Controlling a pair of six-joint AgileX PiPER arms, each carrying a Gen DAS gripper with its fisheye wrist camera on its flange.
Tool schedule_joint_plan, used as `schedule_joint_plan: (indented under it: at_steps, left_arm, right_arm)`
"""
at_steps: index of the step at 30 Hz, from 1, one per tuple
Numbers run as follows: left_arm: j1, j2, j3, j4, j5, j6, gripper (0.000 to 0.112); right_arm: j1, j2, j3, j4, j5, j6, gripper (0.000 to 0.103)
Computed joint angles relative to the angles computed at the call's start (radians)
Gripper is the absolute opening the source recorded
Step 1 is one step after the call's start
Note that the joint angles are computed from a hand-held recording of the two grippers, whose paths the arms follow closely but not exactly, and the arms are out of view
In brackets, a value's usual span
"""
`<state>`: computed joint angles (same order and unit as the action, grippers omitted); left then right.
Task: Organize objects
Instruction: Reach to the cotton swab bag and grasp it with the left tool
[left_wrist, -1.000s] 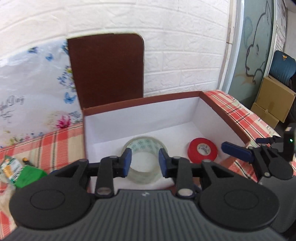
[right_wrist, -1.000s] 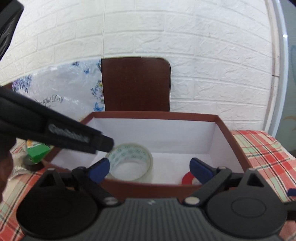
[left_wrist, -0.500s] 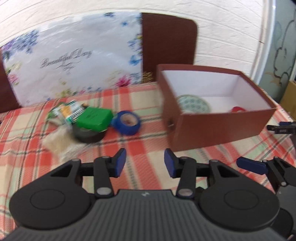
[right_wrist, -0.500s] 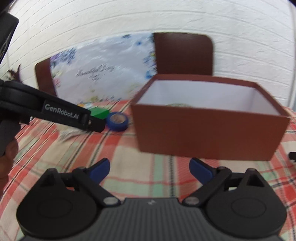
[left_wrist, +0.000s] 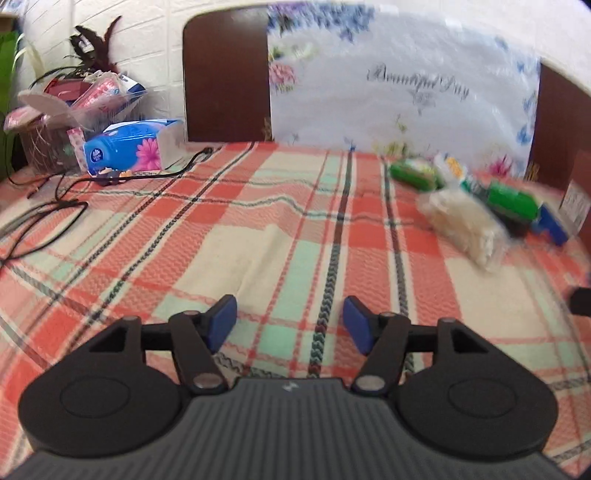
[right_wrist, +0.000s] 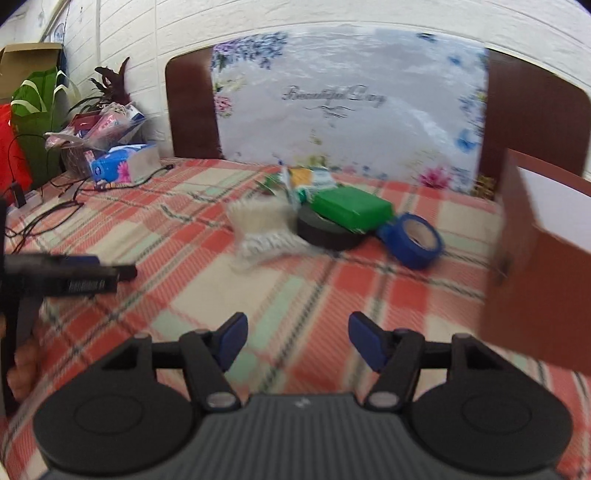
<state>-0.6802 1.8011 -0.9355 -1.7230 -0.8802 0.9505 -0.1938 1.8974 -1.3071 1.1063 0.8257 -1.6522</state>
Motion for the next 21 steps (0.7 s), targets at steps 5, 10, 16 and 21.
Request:
schedule_joint_plan:
  at_steps: [5, 10, 16, 21]
  left_arm:
    - [0.006, 0.017, -0.017, 0.017, 0.012, -0.001, 0.071]
    - [0.022, -0.005, 0.041, 0.095, 0.047, -0.116, 0.074]
    - [0.024, -0.012, 0.052, 0.114, 0.056, -0.139, 0.075]
    - [0.038, -0.022, 0.054, 0.128, 0.095, -0.115, 0.081]
  right_arm:
    - [0.187, 0.095, -0.128, 0.018, -0.146, 0.055, 0.063]
    - [0.295, 0.191, -0.226, -0.095, -0.269, 0.169, 0.049]
    - [0.178, 0.065, -0.056, -0.067, -0.137, -0.031, 0.042]
    - [-0.063, -0.114, 0.213, 0.013, -0.013, -0.410, 0.049]
